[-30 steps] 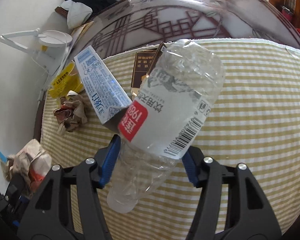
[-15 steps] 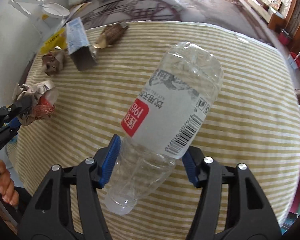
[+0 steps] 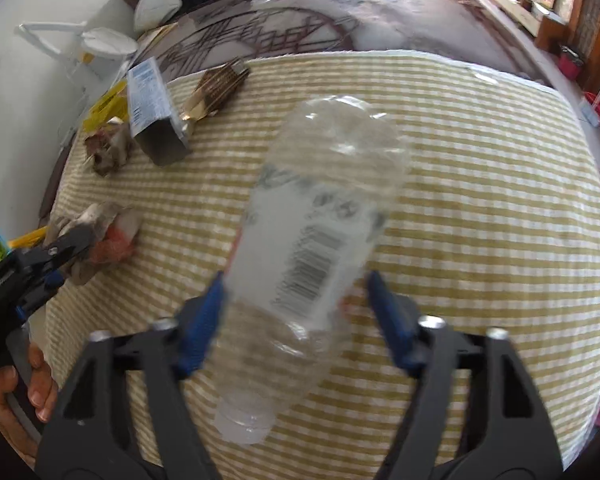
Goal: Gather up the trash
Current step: 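Drop the water bottle into the bucket with right tool while left tool carries the paper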
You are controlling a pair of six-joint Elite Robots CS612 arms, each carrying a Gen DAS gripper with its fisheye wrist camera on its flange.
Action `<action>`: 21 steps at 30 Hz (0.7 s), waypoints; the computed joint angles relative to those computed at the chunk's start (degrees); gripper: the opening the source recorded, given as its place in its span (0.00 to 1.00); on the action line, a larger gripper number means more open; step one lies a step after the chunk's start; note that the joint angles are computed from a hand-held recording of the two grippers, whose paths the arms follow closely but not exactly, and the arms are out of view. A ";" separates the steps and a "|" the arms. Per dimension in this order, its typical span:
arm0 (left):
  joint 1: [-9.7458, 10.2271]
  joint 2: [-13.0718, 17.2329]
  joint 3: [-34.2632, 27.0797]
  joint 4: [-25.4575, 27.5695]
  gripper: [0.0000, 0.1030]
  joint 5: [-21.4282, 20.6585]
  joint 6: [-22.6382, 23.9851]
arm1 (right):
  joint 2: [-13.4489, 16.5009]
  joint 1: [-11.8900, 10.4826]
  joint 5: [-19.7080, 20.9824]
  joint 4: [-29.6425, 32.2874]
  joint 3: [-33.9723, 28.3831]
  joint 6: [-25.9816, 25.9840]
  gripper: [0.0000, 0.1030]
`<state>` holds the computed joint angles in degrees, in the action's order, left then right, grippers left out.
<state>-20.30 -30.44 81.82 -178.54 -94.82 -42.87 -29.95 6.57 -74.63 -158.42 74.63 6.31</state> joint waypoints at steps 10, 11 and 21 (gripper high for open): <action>-1.22 -1.93 3.70 -8.79 0.41 7.51 1.92 | -4.74 -1.71 2.85 -13.96 8.09 -0.18 0.55; -1.39 -2.07 3.87 -9.11 0.41 8.38 2.42 | -5.20 -1.79 2.22 -15.45 8.94 -0.44 0.55; -3.93 -2.86 4.72 -9.04 0.41 18.27 9.70 | -7.67 -4.82 -4.22 -30.32 16.22 0.98 0.55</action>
